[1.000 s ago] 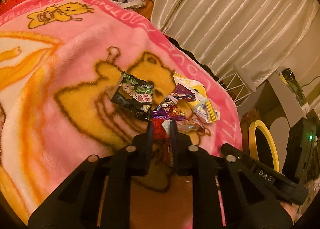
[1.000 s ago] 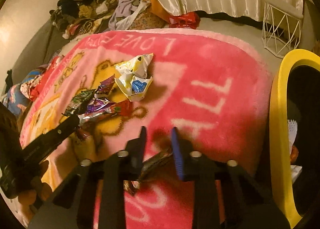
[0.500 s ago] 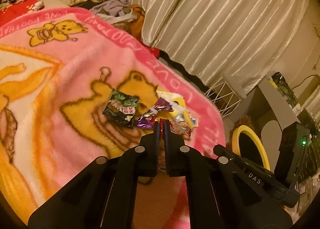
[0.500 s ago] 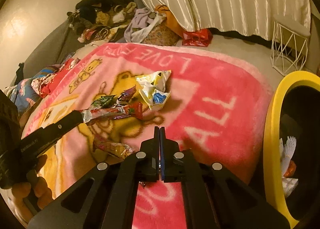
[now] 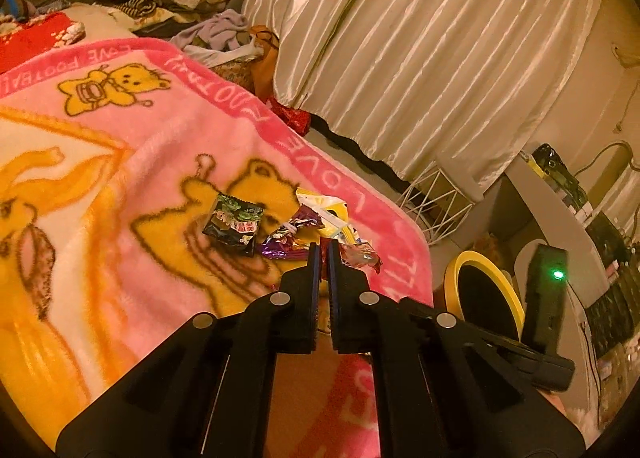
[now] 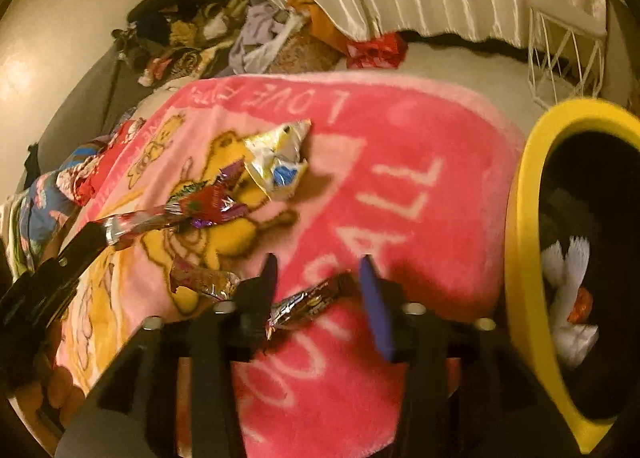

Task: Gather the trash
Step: 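Carry the candy wrapper and chocolate bar wrapper over the bin with both tools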

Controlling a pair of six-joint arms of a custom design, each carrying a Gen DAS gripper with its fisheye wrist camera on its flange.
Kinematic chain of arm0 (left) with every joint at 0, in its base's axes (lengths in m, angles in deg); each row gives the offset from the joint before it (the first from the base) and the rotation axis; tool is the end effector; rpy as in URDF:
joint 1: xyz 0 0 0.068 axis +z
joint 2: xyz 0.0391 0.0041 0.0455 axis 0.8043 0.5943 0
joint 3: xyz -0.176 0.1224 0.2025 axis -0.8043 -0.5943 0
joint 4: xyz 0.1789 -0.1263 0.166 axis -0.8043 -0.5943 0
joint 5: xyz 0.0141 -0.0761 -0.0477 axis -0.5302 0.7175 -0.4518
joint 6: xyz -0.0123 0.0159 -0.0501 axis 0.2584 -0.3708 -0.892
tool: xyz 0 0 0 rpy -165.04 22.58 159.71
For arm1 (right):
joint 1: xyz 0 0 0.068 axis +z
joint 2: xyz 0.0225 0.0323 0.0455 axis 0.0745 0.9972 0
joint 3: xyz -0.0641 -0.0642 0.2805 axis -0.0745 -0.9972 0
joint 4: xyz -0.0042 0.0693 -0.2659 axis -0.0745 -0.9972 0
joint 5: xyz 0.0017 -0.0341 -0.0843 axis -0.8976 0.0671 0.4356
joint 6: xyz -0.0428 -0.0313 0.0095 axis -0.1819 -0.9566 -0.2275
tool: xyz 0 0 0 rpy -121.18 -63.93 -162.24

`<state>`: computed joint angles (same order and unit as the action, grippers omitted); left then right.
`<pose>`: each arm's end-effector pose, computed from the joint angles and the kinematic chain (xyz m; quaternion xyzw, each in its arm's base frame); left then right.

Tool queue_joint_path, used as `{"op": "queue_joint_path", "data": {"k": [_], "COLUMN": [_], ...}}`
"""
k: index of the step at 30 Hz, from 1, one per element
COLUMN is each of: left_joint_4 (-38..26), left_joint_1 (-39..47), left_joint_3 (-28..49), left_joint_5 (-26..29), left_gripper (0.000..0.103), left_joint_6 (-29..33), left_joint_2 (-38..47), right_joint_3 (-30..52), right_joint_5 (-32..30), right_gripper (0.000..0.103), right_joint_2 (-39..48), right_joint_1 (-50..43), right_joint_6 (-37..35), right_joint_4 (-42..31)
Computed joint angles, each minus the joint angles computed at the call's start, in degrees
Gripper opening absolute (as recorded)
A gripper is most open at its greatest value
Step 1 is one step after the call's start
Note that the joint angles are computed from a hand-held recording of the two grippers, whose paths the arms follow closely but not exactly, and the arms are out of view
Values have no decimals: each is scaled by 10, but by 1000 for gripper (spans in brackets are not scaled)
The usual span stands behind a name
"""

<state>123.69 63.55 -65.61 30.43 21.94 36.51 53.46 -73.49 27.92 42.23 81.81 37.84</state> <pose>0.1746 0.0121 0.0896 -0.0325 0.8848 -0.2395 0.3984 0.2153 0.1665 0.0583 0.0312 0.9461 0.1930 0.2581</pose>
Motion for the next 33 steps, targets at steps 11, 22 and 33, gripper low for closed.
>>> {"op": "queue_joint_path", "data": {"k": [11,22,33], "left_joint_4": [-108,-131,-140], "left_joint_1": [24,-62,-193], "left_joint_3": [-14,-25,-25], "left_joint_5": [19,-37,-125], "left_gripper": [2,2,2], "left_joint_6": [33,-7,-57], "left_joint_2": [-124,-192,-227], "right_joint_3": [14,-64,-127], "right_joint_5": [-25,42,72], "right_gripper": [26,26,25], "right_joint_2": [35,-93,-252], "right_joint_1": [14,8,-44], "right_joint_6": [21,-16,-58], "right_joint_4": [6,25,-22]}}
